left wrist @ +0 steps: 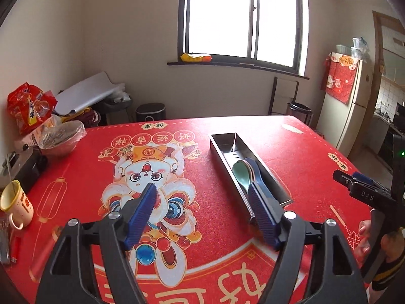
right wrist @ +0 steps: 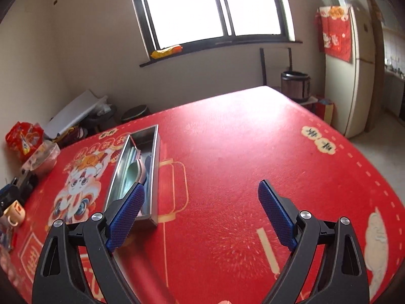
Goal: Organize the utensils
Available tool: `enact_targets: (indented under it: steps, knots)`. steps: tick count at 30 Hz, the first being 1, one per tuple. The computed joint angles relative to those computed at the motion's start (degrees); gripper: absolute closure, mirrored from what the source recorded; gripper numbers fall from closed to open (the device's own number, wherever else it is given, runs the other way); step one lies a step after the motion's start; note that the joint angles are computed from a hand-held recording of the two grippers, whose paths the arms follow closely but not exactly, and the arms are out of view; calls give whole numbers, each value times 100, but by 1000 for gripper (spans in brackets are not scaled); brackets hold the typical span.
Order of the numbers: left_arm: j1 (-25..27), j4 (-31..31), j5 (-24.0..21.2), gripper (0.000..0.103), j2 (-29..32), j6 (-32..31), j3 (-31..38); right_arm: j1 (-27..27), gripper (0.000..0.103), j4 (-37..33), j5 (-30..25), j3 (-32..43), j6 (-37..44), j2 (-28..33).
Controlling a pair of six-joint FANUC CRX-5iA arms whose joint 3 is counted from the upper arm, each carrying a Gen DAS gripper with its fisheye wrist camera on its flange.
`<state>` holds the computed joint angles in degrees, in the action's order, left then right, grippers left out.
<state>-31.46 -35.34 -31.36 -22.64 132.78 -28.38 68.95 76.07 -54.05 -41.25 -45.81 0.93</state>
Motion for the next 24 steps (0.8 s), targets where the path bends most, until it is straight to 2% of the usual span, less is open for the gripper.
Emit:
enact_targets:
  steps: [3,10,16,20,24]
  knots:
    - [-593,-802,-418,8,-267,656,29,587,15,-342,-859,159,245,-34]
    - [-1410,-1681,-927,6,-614,1531,-32,1422,15,-625,-2182,414,412,34]
    - [-1481,-1727,-746,6,-852,1561,-181,1743,15,-779,-2844,616,532,162]
    - [-2139,-2453,-1395,6,-678,2216,-9,1864,15,-884,-3146,683,448,206]
    - [-1912,-2186,-1019,6,-754,2000,-94,1909,15,-1025,-3193,707,467,180]
